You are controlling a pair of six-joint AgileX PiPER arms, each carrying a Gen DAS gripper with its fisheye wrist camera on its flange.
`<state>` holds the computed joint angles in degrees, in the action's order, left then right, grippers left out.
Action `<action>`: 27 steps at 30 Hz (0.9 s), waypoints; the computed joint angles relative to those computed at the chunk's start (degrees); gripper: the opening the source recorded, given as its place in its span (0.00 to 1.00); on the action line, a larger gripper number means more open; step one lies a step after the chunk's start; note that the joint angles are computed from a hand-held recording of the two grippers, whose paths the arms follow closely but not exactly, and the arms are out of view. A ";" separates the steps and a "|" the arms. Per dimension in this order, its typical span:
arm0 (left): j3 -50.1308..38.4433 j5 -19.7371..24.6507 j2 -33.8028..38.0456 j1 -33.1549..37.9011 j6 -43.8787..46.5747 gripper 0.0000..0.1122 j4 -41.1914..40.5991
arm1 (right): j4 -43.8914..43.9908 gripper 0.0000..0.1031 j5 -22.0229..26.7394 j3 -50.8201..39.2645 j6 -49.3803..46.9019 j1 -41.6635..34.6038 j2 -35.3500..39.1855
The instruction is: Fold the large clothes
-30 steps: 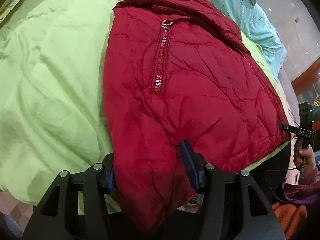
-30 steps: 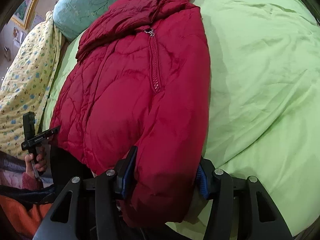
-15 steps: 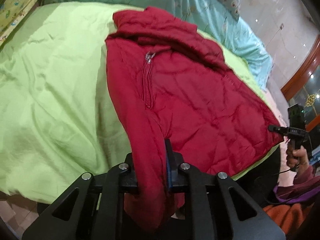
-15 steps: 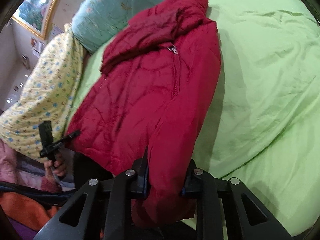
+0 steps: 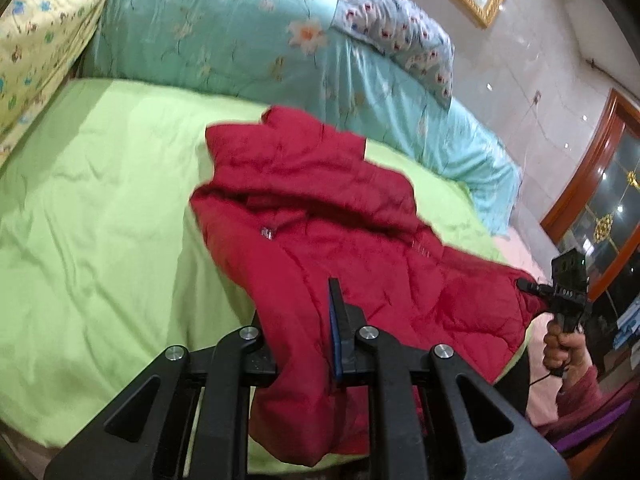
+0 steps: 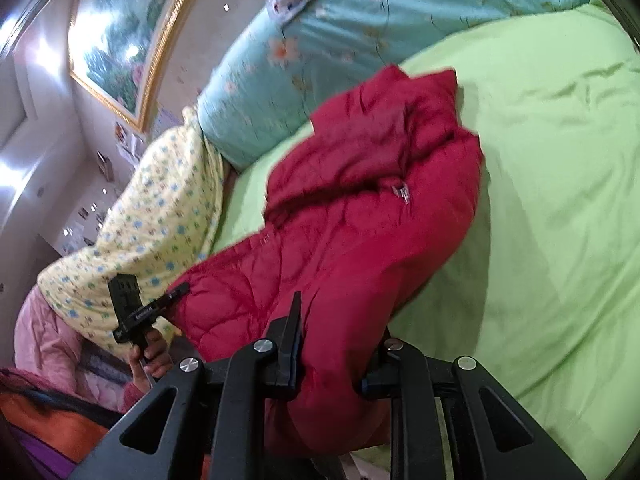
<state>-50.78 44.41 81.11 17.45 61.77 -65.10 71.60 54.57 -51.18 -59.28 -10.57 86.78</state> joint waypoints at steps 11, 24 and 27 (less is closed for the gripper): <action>-14.72 -2.75 8.82 -2.58 -11.26 0.12 -0.33 | 11.50 0.19 -2.70 -11.78 0.45 0.76 6.99; -35.24 -8.06 22.39 -8.66 -27.77 0.13 9.20 | 6.61 0.22 -10.03 -33.94 13.20 4.76 20.53; -39.46 -8.33 25.67 -9.25 -30.15 0.13 10.45 | 6.87 0.24 -10.31 -37.06 14.32 4.80 23.25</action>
